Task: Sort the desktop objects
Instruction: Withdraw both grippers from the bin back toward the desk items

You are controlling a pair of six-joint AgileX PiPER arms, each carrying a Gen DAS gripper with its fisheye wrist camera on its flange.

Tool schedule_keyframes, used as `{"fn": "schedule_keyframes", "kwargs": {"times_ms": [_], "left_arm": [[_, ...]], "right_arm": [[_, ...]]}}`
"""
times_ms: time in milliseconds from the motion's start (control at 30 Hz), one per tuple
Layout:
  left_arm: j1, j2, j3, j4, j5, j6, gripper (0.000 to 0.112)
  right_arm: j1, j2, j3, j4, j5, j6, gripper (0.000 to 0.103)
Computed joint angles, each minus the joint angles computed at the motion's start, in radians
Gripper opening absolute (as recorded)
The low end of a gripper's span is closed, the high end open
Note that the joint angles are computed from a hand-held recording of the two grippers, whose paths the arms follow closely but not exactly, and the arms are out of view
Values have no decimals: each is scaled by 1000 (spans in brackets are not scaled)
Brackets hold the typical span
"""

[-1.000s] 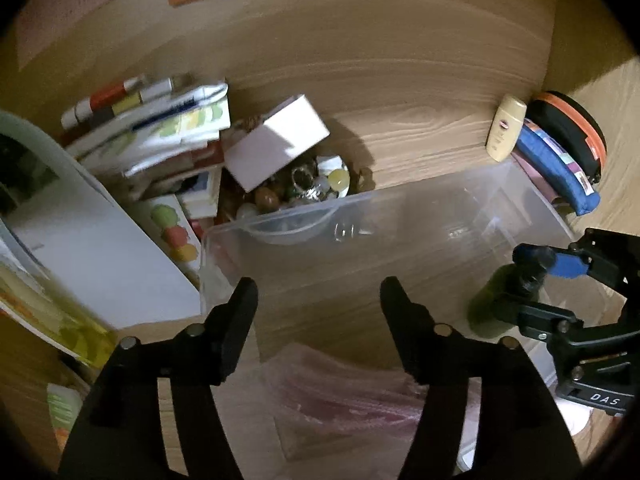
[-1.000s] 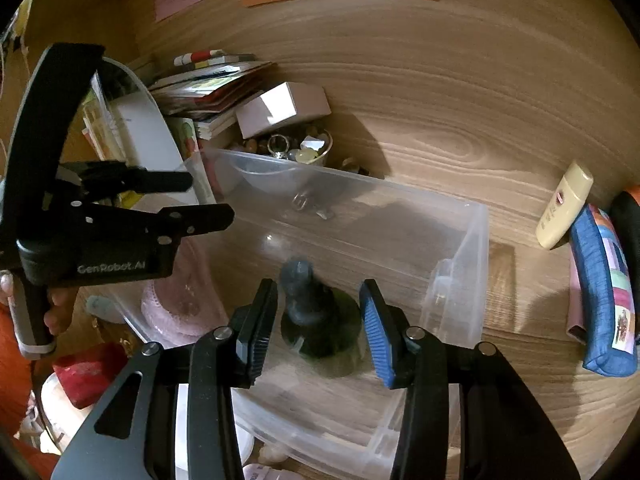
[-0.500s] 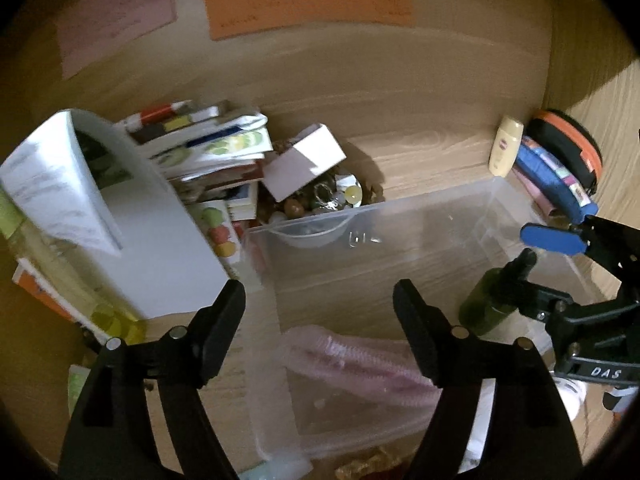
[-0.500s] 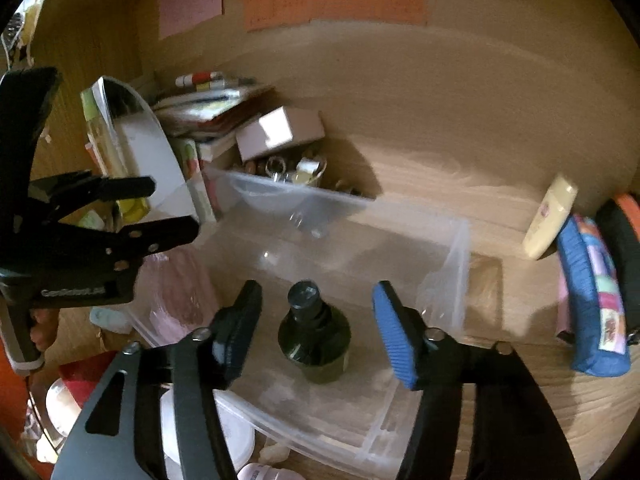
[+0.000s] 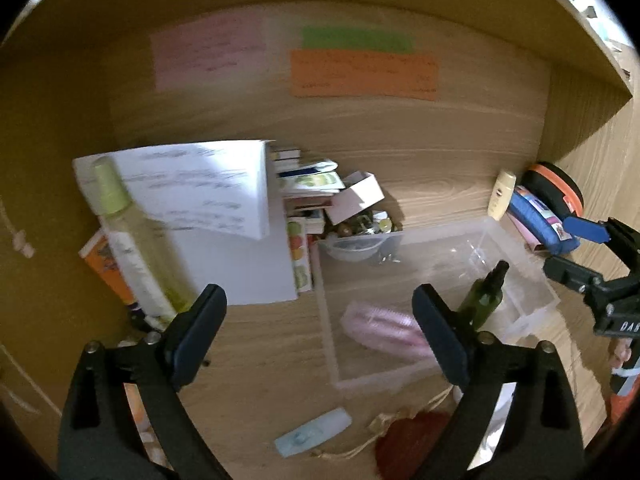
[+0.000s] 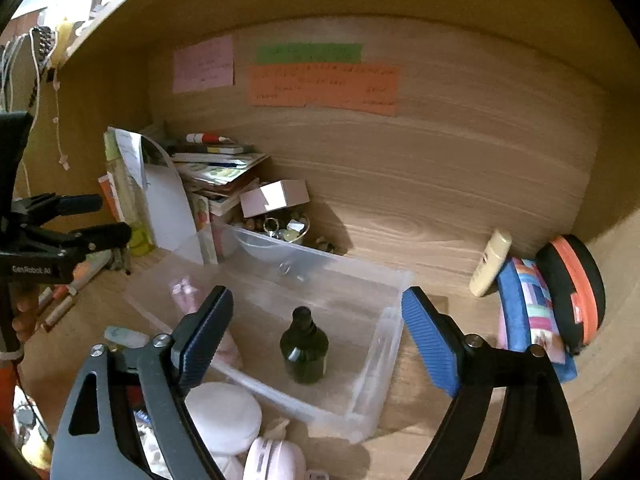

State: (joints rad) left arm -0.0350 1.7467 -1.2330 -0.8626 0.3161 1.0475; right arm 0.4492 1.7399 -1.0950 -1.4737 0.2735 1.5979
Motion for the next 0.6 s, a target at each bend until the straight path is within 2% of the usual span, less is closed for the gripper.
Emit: {"fn": "schedule_keyframes", "kwargs": {"times_ms": [300,600], "left_arm": [[98,-69,161,-244,4,290,95],[125,23,178,-137,2,239,95]], "right_arm": [[72,-76,143,-122,81,184,85],[138,-92,250,-112,148,247,85]]}}
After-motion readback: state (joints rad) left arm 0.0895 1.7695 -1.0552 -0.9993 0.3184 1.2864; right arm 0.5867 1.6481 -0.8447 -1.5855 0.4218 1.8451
